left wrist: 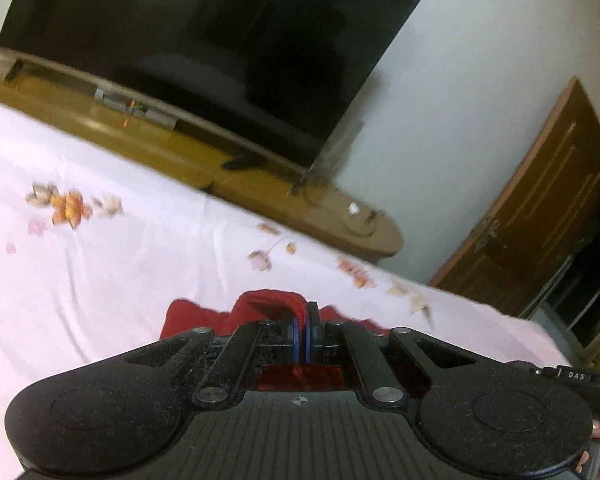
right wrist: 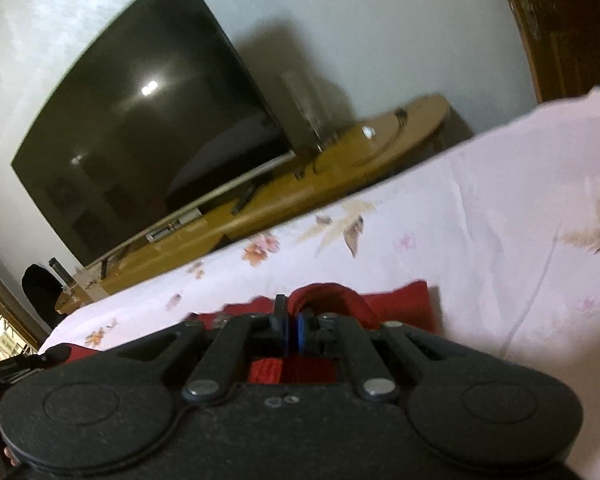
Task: Fold small clothes
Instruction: 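Lift the hem with both tools and fold it toward the collar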
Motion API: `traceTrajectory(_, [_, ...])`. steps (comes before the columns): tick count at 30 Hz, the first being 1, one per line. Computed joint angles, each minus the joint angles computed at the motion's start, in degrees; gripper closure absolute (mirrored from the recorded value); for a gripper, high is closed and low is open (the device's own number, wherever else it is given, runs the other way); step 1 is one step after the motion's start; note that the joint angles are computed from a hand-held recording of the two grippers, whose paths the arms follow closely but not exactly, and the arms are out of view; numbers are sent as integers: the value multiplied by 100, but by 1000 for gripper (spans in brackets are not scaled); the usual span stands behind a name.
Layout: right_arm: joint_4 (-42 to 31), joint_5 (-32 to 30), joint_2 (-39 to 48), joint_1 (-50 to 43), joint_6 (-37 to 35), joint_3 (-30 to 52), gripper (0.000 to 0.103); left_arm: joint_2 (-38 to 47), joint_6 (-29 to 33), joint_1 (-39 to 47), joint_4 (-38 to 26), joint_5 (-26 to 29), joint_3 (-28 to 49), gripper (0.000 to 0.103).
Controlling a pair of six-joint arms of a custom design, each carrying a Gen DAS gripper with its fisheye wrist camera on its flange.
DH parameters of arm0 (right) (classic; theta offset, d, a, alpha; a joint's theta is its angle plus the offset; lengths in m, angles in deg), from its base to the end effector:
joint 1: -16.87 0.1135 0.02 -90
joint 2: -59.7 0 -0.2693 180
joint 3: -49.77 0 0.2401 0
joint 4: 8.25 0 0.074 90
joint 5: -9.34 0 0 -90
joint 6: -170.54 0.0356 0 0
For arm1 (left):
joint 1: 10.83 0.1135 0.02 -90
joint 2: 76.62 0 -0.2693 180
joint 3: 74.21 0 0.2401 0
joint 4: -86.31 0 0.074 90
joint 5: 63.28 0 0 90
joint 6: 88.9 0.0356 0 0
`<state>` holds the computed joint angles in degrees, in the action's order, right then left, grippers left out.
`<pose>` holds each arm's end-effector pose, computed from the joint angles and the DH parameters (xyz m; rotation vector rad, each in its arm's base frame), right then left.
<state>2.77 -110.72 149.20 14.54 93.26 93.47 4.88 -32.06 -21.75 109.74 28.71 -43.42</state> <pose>0.2716 0.0068 0.1509 -0.0177 2.1611 0.6737 0.2252 -0.0447 0.1438 -0.3806 2.0511 -0.5106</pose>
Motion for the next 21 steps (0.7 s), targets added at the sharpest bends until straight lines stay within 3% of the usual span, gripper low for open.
traceTrajectory(3, [309, 51, 933, 49, 67, 350, 97, 1020, -7, 167, 364, 235, 320, 100])
traceTrajectory(6, [758, -192, 1693, -30, 213, 570, 83, 1670, -205, 66, 1279, -44, 194, 100])
traceTrajectory(8, [1042, -239, 1947, -47, 220, 575, 80, 2009, -334, 2, 1872, -145, 34, 99])
traceTrajectory(11, [1573, -353, 2149, -60, 272, 474, 64, 2423, -450, -16, 2232, -210, 66, 92])
traceTrajectory(13, [1766, -337, 2217, -29, 242, 497, 46, 2423, -379, -72, 2258, -426, 111, 76])
traceTrajectory(14, [1851, -269, 2211, 2, 217, 488, 42, 2423, -333, -104, 2189, -581, 175, 49])
traceTrajectory(15, [1970, -162, 2196, 29, 202, 442, 36, 2413, -303, -165, 2232, -755, 177, 35])
traceTrajectory(16, [1988, -69, 2207, 43, 214, 473, 33, 2394, -247, -135, 2371, -742, 99, 35])
traceTrajectory(21, [1782, -120, 2271, 29, 90, 610, 35, 2319, -49, -186, 2159, -780, 194, 35])
